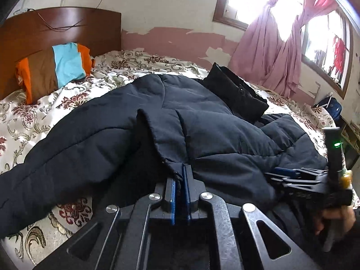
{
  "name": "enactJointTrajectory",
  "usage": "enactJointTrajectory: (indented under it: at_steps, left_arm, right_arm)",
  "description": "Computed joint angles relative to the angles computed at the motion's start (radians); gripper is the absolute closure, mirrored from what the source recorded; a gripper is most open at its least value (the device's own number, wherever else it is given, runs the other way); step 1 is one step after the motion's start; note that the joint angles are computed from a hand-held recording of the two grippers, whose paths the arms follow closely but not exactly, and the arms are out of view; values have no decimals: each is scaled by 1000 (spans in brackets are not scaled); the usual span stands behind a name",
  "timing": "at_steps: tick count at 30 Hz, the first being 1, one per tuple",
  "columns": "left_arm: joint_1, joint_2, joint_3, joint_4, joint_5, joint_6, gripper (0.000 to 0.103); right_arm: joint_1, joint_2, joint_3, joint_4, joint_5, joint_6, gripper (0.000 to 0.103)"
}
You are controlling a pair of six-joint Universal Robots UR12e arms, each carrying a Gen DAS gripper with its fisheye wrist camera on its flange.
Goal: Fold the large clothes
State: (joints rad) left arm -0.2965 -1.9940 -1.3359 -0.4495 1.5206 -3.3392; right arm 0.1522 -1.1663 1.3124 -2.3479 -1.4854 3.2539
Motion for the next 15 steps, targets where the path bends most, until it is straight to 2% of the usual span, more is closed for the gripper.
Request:
enactJointTrajectory:
  at_steps: [2, 4, 5, 6, 7, 8, 10, 11, 12, 15]
  left_arm:
    - [4, 10, -16, 15, -21, -13, 90]
    - [-3, 21, -29, 27, 6, -28, 77]
    - [-4, 27, -36, 37, 15, -32, 66]
    - [-2, 37, -51, 60, 13, -39, 47]
    - [2, 43, -62, 80, 8, -51, 33]
    - [5, 54, -83, 124, 6, -77, 9]
    - [15, 70, -122, 215, -6, -126, 5]
    - [22, 81, -139, 239, -26, -147, 5]
    - [30, 91, -152, 247, -44, -161, 5]
    - [50, 128, -211, 293, -50, -215, 4]
  right_arm:
    - [-2, 0, 4, -5, 12, 7, 64]
    - [-6, -3, 12, -17, 29, 17, 63]
    - [-9, -6, 19, -25, 39, 24, 63]
    - [-12, -7, 23, -33, 53, 33, 61]
    - [-14, -12, 30, -39, 59, 39, 60]
    - [-15, -18, 37, -45, 57, 47, 57]
    - [-9, -32, 55, -85, 17, 69, 47]
    - [-7, -41, 70, -128, 6, 79, 37]
    - [-6, -48, 81, -159, -1, 84, 31]
    - [4, -60, 87, -215, -24, 93, 30]
